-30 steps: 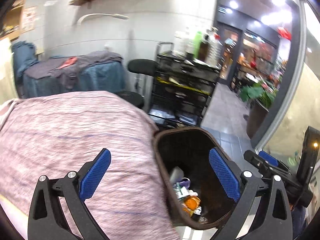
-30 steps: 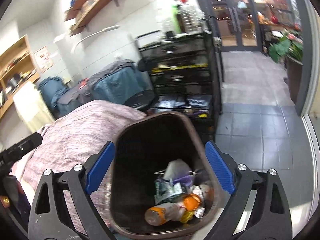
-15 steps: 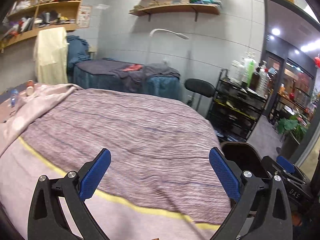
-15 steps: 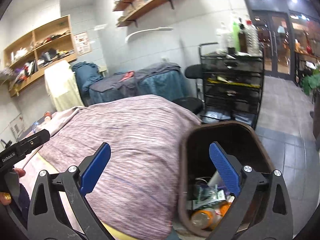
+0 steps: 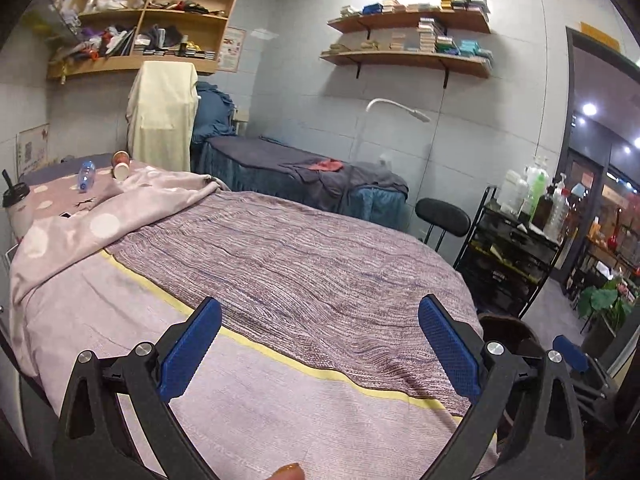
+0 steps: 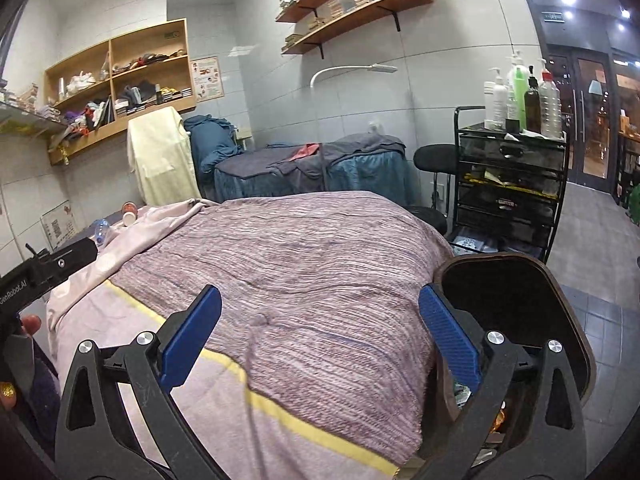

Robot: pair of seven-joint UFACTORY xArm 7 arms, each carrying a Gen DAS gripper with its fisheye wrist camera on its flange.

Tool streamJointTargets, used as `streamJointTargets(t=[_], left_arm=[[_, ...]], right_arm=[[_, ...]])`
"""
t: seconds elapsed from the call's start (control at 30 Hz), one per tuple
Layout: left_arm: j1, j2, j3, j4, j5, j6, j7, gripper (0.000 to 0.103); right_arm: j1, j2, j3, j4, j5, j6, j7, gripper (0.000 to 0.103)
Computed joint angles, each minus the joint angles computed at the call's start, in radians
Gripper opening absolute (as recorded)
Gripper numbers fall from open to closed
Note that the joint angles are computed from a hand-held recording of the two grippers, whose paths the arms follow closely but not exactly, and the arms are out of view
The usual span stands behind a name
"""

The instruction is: Collect trash

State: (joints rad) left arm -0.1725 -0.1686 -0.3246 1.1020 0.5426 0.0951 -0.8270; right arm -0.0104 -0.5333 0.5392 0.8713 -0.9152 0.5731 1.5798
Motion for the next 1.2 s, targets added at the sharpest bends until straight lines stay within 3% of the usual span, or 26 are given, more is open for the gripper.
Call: streamJointTargets(t=[0.3,0.67,1.2], left_arm=[[0.090,-0.065,-0.074,-0.033,0.097,-0.004,-0.065,0.097],[0.108,-0.075,-0.097,-0.039,0.090,0.011,-0.059,0.097],[0.095,-0.064,-0.083,-0.041,0.092,0.009,-0.056,0.097]], right_arm=[[0.008,-0.032,0.032,0.005,-0.007,0.026,0.000,0.097],[0.001,-0.048,0.044,0.001,0.015,0.039,-0.024,0.097],[-0.009,-0.036,0.049,0.004,0.022,0.031,-0.026,0.097]])
